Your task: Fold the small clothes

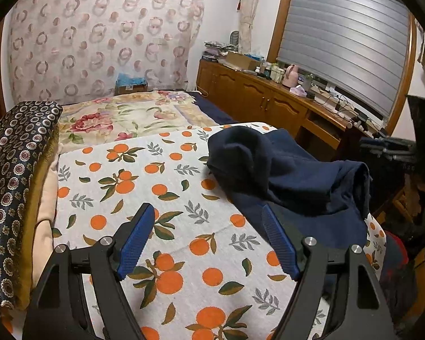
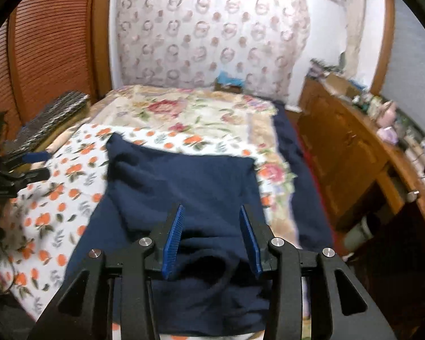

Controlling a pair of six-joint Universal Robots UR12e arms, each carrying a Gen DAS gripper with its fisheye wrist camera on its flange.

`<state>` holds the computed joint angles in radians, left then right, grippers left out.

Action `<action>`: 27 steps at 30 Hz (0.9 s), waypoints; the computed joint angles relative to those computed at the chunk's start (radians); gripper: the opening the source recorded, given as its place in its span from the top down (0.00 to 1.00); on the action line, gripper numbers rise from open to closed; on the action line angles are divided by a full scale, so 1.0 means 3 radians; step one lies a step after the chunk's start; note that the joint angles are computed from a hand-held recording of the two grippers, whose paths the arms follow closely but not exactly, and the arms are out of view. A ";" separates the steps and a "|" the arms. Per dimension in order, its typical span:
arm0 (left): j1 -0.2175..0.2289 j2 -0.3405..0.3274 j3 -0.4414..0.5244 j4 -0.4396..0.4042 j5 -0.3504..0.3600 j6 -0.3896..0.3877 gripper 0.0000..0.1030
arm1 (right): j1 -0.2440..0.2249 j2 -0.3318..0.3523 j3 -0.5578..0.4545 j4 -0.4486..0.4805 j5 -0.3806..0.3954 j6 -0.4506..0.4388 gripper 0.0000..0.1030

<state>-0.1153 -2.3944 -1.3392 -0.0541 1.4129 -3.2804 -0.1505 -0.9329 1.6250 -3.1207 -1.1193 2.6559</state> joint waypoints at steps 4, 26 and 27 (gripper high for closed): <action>-0.0004 0.0001 -0.0005 0.0005 0.0000 -0.0010 0.23 | 0.0026 0.0018 0.0003 0.0334 0.0136 -0.0245 0.59; -0.0018 -0.0026 0.0049 -0.0090 -0.0031 0.0003 0.23 | 0.0027 0.0129 -0.0420 0.0024 0.0408 -0.0179 0.99; -0.0020 -0.0029 0.0060 -0.0103 -0.0030 0.0011 0.23 | 0.0038 0.0159 -0.0511 0.0053 0.0369 -0.0146 0.99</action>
